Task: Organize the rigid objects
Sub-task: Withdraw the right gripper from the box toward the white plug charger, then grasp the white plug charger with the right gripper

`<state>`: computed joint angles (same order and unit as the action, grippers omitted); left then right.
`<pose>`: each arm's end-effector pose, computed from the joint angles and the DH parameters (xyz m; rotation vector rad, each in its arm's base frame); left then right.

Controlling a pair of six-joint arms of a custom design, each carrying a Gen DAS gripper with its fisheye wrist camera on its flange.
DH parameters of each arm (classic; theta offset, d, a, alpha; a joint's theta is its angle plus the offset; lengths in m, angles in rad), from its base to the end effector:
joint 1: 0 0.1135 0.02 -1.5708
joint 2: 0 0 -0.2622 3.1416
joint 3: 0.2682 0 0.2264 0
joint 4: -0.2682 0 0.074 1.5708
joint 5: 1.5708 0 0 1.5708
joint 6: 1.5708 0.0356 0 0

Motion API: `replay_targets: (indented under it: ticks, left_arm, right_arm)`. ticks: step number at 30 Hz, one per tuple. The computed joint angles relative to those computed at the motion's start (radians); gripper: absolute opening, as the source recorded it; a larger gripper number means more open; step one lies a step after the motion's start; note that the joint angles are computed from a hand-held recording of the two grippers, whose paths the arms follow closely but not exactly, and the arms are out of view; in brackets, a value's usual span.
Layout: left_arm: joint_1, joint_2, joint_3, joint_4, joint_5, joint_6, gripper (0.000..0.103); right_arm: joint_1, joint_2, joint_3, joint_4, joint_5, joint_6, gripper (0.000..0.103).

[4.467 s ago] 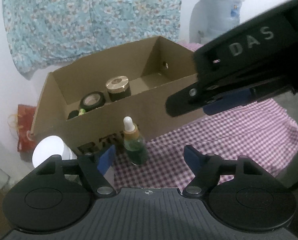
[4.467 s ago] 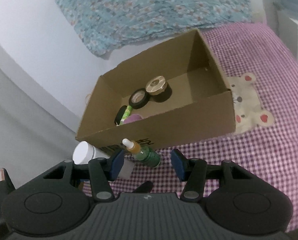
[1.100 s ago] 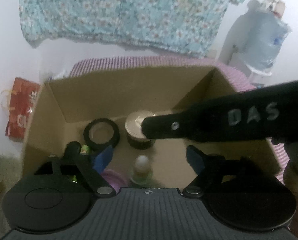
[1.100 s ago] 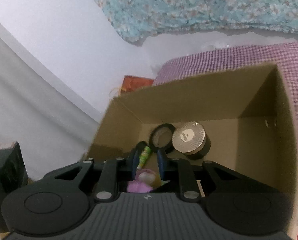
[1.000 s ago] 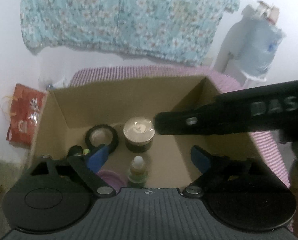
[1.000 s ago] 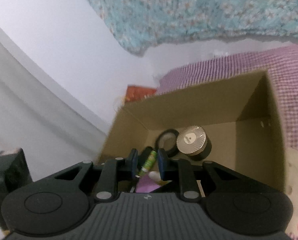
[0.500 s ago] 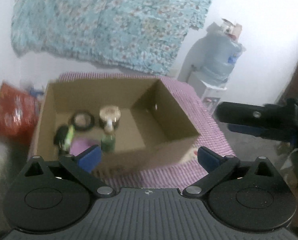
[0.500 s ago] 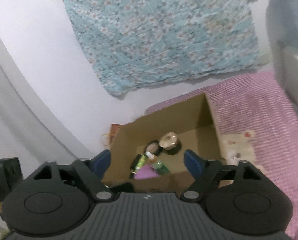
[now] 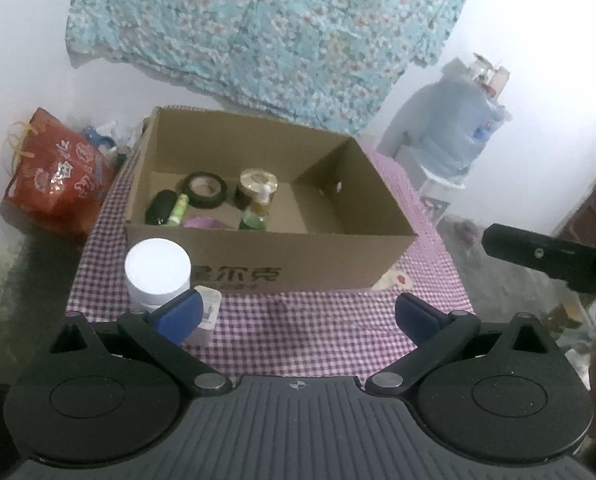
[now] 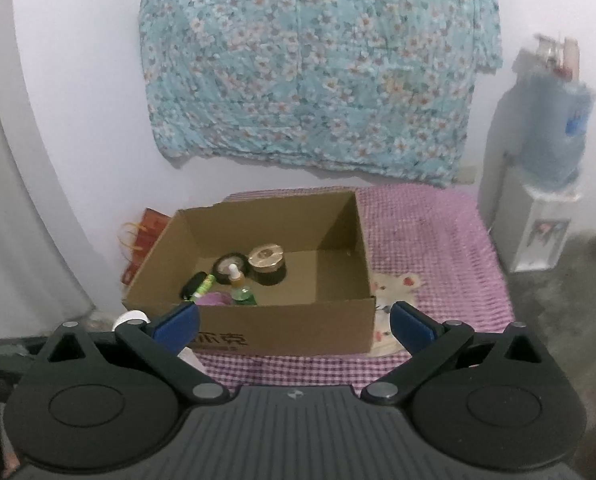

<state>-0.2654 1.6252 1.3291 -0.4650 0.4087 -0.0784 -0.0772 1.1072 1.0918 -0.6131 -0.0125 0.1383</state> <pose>0.3223 -0.1023 0.2954 0.4242 2.3039 -0.6475 0.2100 -0.0158 0.3402 0.2296 2.1876 0.0480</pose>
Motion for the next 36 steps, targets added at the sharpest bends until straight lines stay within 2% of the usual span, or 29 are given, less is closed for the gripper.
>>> replay_targets:
  ticks: [2,7,10,13,16,20,25,30,32,34,36]
  left_arm:
    - [0.025,-0.017,-0.022,0.012,0.043,0.003,0.103]
    - [0.059,-0.055,-0.086,0.050,0.084,0.023,0.103]
    - [0.073,-0.064,-0.115,0.069,0.120,0.032,0.103]
    - [0.073,-0.066,-0.139,0.083,0.110,0.032,0.103]
    - [0.060,-0.061,-0.155,0.100,0.057,0.025,0.103]
    - [0.055,-0.033,-0.173,0.130,0.005,0.039,0.103]
    - [0.024,0.041,-0.155,0.142,-0.077,0.092,0.103]
    - [-0.008,0.107,-0.163,0.193,-0.160,0.129,0.101]
    - [-0.016,0.125,-0.171,0.219,-0.176,0.136,0.097]
    - [-0.027,0.141,-0.175,0.242,-0.205,0.140,0.092]
    - [-0.038,0.156,-0.179,0.264,-0.232,0.145,0.082]
  right_arm:
    - [0.054,-0.008,0.013,-0.017,0.074,-0.006,0.103]
    - [0.185,-0.025,0.011,-0.016,0.287,0.009,0.103]
    - [0.202,-0.033,0.000,0.003,0.314,-0.003,0.103]
    - [0.163,-0.022,0.003,-0.010,0.233,-0.004,0.103]
    - [0.123,-0.028,-0.024,0.005,0.156,0.007,0.103]
    - [0.051,-0.023,-0.078,0.047,-0.012,0.008,0.103]
    - [0.009,0.087,-0.093,0.096,-0.156,0.041,0.103]
    - [-0.049,0.231,-0.106,0.201,-0.347,0.133,0.102]
    - [-0.060,0.303,-0.101,0.238,-0.400,0.163,0.099]
    - [-0.066,0.377,-0.084,0.257,-0.445,0.189,0.088]
    - [-0.066,0.449,-0.065,0.276,-0.485,0.216,0.078]
